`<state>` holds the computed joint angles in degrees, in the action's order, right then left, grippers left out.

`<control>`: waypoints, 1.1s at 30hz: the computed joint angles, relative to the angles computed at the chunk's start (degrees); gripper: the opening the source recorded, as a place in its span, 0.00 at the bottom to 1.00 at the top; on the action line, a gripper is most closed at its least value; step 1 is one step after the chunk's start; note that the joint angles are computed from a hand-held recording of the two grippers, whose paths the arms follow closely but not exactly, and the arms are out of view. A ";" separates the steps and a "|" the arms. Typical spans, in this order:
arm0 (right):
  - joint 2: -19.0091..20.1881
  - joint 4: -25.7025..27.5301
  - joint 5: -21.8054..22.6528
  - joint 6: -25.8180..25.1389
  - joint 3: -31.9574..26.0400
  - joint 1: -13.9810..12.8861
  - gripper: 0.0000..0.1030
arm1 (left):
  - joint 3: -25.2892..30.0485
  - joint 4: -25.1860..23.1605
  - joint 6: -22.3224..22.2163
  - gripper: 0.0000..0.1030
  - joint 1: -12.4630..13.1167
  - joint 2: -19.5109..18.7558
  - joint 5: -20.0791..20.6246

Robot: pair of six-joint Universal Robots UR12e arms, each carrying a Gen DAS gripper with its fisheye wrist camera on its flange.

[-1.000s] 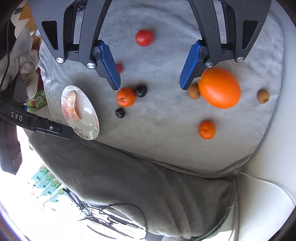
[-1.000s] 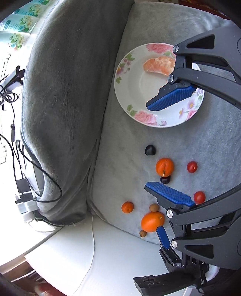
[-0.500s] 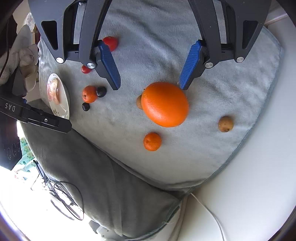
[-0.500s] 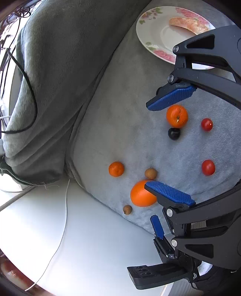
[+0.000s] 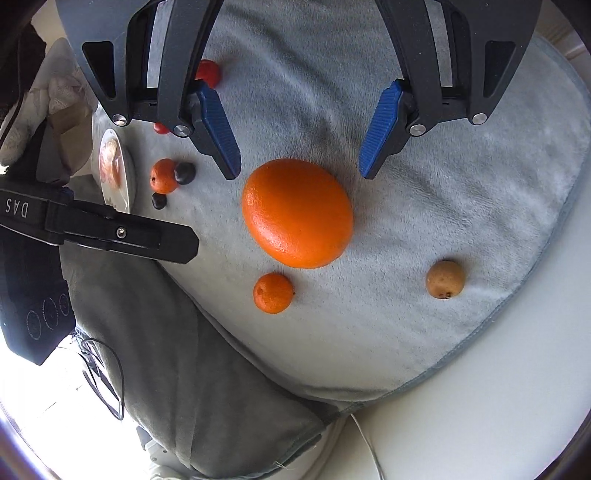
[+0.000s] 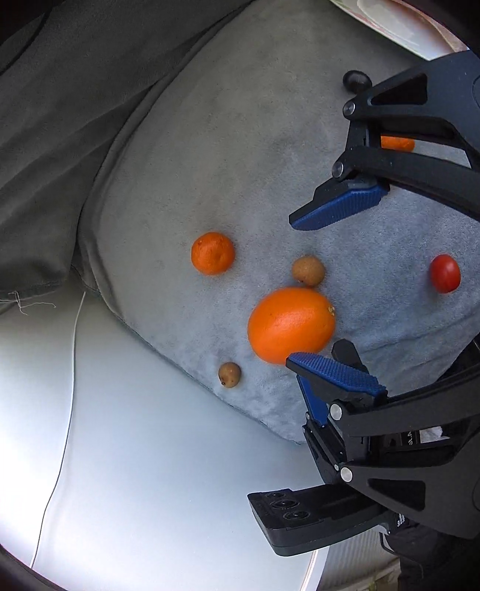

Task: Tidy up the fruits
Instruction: 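Move the right tool over the large orange, then close the right gripper on the large orange and lift it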

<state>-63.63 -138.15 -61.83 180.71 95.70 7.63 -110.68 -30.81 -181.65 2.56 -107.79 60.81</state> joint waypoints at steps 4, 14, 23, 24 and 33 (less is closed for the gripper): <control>1.35 2.15 1.38 -0.64 -1.77 0.57 0.65 | 0.46 -0.62 -0.82 0.64 0.11 -0.87 -0.98; 3.48 5.92 2.83 -2.17 -4.41 1.54 0.65 | 0.78 -0.93 -1.13 0.64 0.60 -1.76 -3.32; 4.43 8.11 2.23 -2.58 -5.61 2.08 0.61 | 0.96 -1.54 -0.73 0.64 1.07 -2.30 -5.01; 4.52 8.12 2.16 -2.38 -5.69 2.08 0.60 | 0.98 -1.52 -0.70 0.64 1.11 -2.37 -5.13; 4.82 9.18 1.72 -2.07 -6.44 2.10 0.58 | 1.22 -1.10 -1.23 0.62 1.42 -2.77 -6.01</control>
<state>-58.81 -128.97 -60.11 178.64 89.26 9.73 -109.46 -31.91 -182.88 3.98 -110.57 54.79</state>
